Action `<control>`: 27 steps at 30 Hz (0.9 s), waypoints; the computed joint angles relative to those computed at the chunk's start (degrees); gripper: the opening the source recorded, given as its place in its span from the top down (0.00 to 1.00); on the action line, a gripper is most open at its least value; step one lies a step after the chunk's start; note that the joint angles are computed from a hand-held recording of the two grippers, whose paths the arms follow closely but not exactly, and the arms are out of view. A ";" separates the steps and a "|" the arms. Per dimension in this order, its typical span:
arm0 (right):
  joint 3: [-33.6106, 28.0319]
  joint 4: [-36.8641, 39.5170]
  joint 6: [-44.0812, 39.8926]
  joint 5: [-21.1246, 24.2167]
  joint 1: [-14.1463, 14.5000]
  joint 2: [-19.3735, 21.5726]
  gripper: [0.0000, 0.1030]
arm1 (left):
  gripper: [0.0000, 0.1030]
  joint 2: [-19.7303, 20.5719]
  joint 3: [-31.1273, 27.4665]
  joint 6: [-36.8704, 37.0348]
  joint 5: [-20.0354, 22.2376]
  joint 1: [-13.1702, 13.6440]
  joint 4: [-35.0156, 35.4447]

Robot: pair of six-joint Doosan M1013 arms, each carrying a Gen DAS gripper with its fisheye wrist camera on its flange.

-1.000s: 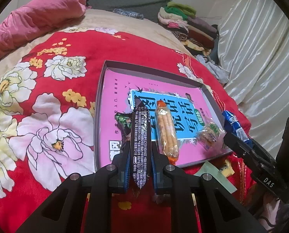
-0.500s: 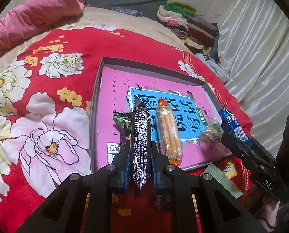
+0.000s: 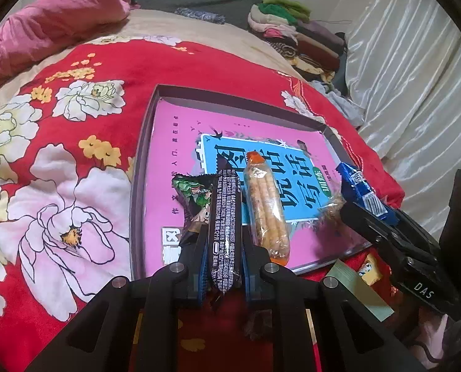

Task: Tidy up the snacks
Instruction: 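Carry the Snickers bar with the left tool over the tray while the right tool carries the blue packet there, then lower and open the left tool on the Snickers while the right tool lowers and releases the blue packet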

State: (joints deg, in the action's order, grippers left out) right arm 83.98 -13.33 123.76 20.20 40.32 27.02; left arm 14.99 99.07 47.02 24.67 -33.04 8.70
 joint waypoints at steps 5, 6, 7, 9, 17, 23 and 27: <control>-0.73 0.25 -0.70 0.77 -0.11 0.68 0.42 | 0.83 0.23 -0.25 -0.59 0.09 -0.15 0.75; -0.79 0.11 -0.70 0.83 -0.12 0.75 0.42 | 0.83 0.31 -0.35 -0.43 0.12 -0.17 0.62; -0.81 0.19 -0.94 0.86 -0.13 0.81 0.42 | 0.83 0.35 -0.39 -0.49 0.11 -0.20 0.67; -0.80 1.64 -2.44 0.71 -0.24 0.85 0.41 | 0.83 0.52 -0.58 -0.42 0.19 -0.28 0.63; -0.88 4.01 -5.05 0.27 -0.41 0.98 0.40 | 0.83 1.19 -1.24 0.66 0.29 -0.49 -0.23; -0.39 5.27 -5.86 -0.70 -0.55 0.72 0.39 | 0.83 1.80 -1.91 1.78 0.53 -0.37 -1.74; -0.05 7.64 -7.78 -1.43 -0.69 0.52 0.38 | 0.83 2.13 -2.16 1.93 0.58 -0.48 -2.04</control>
State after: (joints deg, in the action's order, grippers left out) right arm 83.93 -5.69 115.99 18.77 39.63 27.54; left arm 17.13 96.91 48.96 25.25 -33.52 6.65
